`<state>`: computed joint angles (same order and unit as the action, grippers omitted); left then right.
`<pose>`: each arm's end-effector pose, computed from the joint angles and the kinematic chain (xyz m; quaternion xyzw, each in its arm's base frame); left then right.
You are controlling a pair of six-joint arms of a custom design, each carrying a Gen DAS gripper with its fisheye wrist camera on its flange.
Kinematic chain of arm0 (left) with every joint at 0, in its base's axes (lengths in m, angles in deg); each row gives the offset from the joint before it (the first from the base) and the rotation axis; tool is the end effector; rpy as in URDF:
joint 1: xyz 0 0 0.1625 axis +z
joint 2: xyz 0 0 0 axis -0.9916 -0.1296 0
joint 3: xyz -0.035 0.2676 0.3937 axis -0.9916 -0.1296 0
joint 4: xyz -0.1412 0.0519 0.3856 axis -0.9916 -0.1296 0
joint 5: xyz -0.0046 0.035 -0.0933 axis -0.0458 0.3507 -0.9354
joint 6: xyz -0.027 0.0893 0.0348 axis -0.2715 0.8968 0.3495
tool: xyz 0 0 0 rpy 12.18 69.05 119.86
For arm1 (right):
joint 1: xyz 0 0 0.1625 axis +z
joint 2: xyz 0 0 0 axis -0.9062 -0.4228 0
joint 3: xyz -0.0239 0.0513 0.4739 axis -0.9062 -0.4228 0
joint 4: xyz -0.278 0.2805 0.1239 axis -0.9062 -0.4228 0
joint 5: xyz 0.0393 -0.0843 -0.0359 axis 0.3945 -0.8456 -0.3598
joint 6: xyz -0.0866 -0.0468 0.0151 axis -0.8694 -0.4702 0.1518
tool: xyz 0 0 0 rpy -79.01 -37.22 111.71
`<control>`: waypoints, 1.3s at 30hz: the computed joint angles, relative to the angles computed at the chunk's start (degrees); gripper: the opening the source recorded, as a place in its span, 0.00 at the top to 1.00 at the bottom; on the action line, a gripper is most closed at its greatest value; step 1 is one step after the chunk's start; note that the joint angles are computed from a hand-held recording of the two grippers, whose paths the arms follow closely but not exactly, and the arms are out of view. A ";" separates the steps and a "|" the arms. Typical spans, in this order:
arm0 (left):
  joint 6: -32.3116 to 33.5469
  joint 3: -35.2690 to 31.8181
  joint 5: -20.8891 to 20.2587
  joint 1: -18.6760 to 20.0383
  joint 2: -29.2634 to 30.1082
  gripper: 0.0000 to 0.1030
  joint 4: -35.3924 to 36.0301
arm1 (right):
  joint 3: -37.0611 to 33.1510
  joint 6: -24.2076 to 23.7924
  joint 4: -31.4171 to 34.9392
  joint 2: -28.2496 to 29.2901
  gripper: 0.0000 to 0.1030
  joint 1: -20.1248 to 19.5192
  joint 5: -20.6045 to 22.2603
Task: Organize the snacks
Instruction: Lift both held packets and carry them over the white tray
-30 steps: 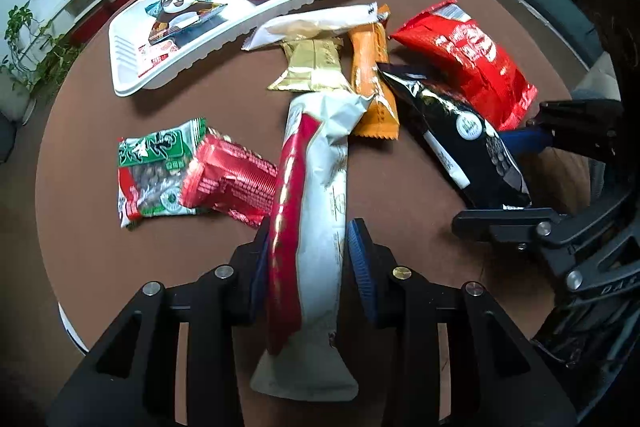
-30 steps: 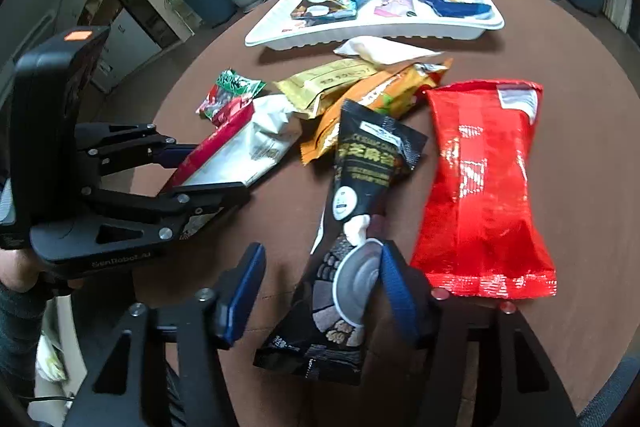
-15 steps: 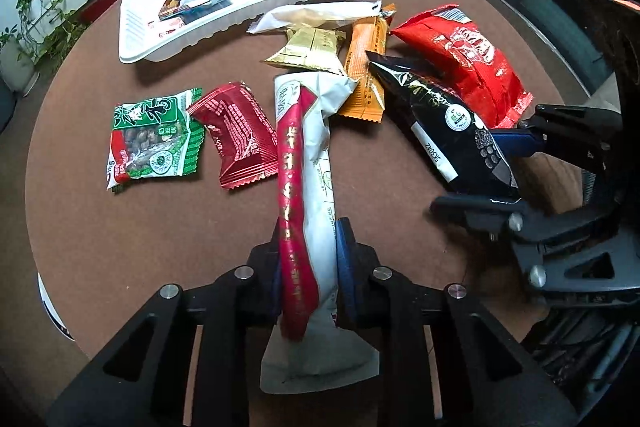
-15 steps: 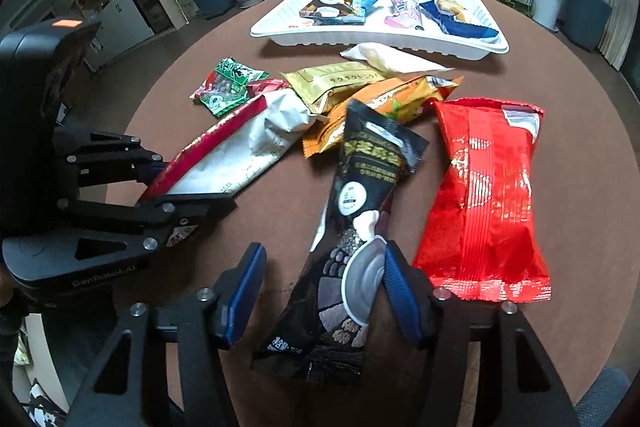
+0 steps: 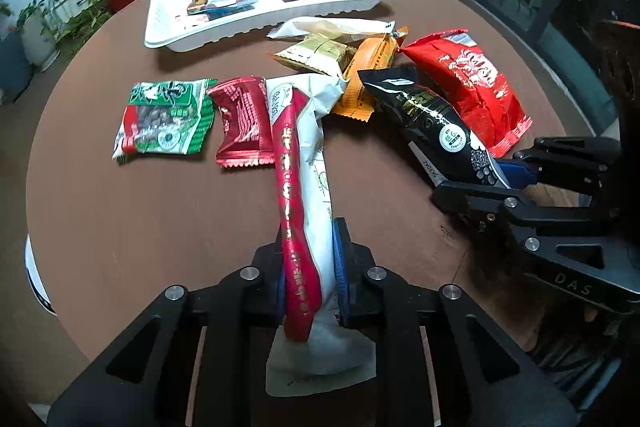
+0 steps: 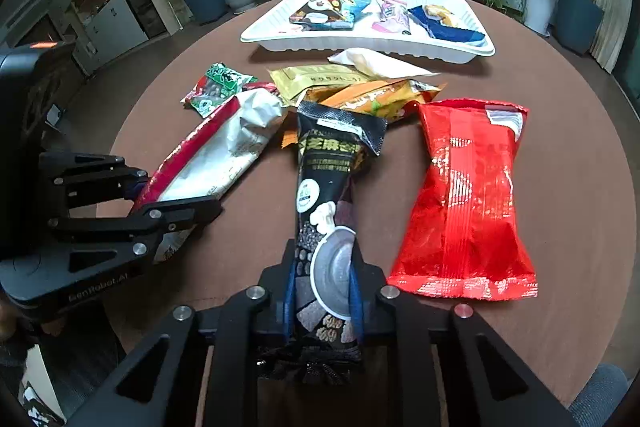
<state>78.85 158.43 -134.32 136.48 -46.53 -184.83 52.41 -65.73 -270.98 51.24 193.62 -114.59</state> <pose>-0.0419 -0.3855 0.3476 0.2585 0.9123 -0.1347 0.2876 0.4031 -0.3798 -0.0425 0.2322 -0.9254 0.1795 0.2398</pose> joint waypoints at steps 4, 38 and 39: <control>-2.16 1.24 -1.76 0.37 -2.05 0.85 -1.84 | 0.68 -0.06 -1.40 -0.05 0.79 0.21 0.78; -1.91 -8.73 -8.35 4.69 -2.82 0.85 -7.76 | 3.67 2.41 -5.73 -10.83 0.80 -3.25 10.11; -1.31 -9.86 -8.12 5.01 -1.87 0.85 -8.19 | 3.19 2.11 -5.44 -11.33 0.80 -3.66 9.86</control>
<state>77.54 148.58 -142.44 141.49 -48.39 -193.02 55.60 -63.62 -276.42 39.91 189.96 -104.73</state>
